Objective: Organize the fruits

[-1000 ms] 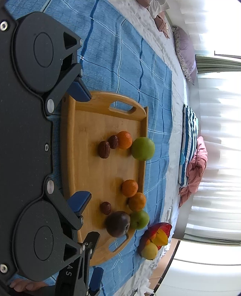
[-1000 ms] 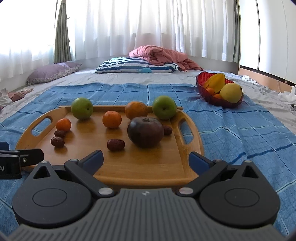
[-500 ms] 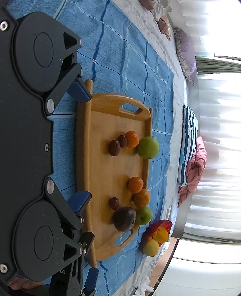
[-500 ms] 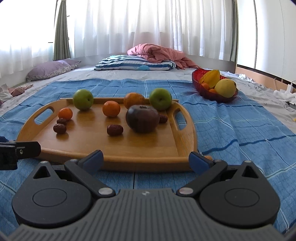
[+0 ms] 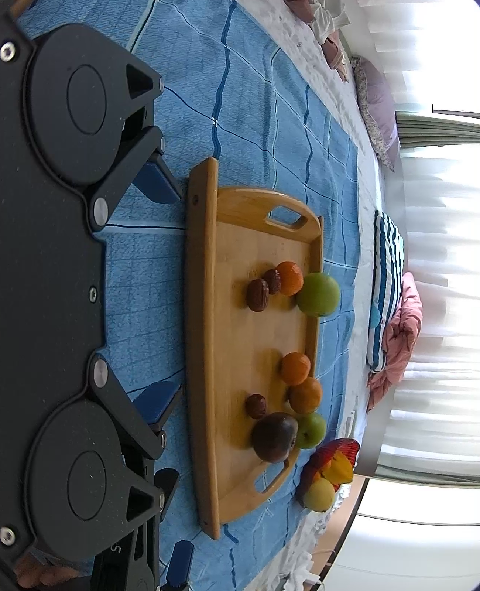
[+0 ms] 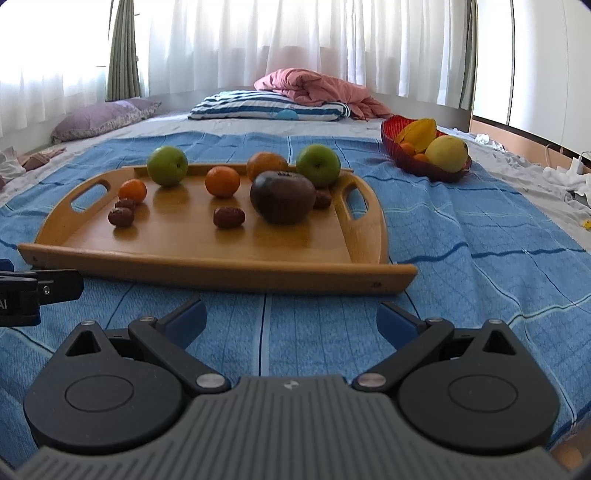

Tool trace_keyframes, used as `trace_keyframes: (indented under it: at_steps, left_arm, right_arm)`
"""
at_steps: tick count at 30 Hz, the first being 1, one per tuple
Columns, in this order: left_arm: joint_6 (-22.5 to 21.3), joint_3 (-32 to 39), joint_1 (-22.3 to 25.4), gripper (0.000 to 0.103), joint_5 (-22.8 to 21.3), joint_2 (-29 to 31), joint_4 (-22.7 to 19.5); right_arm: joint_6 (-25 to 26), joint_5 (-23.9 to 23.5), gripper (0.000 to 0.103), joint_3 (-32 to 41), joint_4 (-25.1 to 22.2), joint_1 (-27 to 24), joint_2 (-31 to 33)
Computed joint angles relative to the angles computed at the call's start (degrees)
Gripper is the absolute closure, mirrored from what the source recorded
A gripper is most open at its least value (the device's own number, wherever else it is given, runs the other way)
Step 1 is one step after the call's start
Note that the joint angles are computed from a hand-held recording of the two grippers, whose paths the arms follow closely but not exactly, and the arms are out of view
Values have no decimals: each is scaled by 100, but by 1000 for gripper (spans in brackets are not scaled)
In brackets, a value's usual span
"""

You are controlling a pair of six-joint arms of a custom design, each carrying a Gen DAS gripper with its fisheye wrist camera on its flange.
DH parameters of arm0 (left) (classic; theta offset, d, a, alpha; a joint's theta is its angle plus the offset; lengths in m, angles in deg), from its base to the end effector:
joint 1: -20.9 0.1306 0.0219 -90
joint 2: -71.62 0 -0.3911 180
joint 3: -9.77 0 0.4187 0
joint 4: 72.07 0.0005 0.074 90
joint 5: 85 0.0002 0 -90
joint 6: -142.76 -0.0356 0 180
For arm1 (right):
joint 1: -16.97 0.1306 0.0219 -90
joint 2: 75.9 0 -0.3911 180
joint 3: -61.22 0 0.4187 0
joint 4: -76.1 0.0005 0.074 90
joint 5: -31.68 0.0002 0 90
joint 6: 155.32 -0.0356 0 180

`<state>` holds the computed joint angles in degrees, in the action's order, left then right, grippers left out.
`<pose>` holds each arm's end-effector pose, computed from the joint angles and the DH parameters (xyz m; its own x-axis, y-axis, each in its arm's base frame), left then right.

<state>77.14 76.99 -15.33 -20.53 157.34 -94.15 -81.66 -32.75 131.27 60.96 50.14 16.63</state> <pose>0.3881 -0.2660 0.3186 -0.5891 -0.0301 -0.8075 0.0287 0.9979 -0.0582 0.4356 0.2657 0.2963 -0.5487 -0.0554 -0.8342 -0.0552 0.9980 -0.0300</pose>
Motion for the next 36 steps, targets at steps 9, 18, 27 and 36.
trace_keyframes:
  at_steps: [9,18,27,36]
  left_arm:
    - [76,-10,12,0,-32,101,-69]
    - [193,-10,26,0,-36,206,-113]
    - [161,-24,-3,0,-107,278,-55]
    - [116,-47,-3,0,-155,297,25]
  right_arm:
    - [-77,-49,0,-30,-105,-16,44]
    - [-138,-184,0,1,-139,-66,108]
    - [-53,-104,0,-39,-13,-40,139]
    - [-1,-83,0,-69,57,-30,142]
